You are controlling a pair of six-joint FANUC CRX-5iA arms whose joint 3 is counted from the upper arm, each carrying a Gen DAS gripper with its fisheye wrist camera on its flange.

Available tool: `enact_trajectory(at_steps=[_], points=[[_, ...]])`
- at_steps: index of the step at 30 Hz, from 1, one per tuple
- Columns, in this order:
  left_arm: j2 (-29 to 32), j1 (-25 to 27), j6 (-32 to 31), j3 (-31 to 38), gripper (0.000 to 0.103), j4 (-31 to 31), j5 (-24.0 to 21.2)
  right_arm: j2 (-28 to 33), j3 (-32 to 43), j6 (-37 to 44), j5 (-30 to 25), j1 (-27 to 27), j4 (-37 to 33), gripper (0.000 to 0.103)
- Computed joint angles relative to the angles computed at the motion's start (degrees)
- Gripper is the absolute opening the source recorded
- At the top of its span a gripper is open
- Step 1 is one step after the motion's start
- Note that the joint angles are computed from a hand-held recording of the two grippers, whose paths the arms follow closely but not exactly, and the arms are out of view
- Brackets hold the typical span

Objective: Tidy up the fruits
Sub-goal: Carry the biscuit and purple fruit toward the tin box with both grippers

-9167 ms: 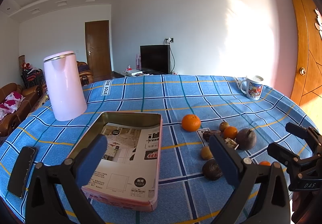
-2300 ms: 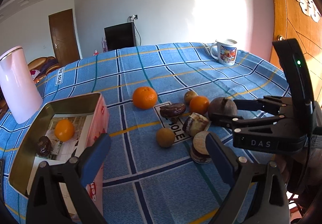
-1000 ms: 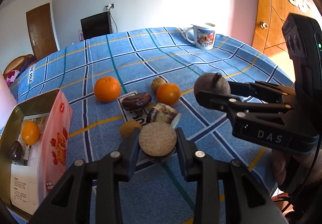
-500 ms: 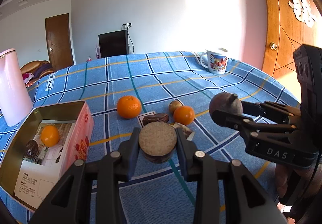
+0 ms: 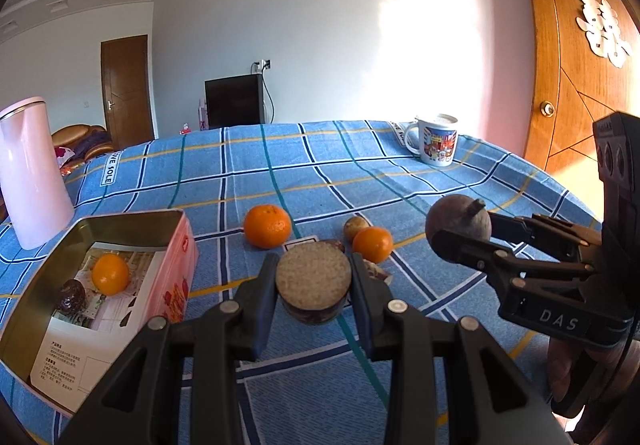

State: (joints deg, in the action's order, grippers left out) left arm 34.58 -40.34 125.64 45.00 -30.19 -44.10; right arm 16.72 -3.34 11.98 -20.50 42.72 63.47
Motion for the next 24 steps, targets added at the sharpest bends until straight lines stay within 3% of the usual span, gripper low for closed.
enact_trajectory(at_steps=[24], points=[[-2.84, -1.07, 6.33, -4.01, 0.036, -6.3, 3.62, -2.37, -6.21, -24.15, 6.57, -5.38, 28.59, 0.051]])
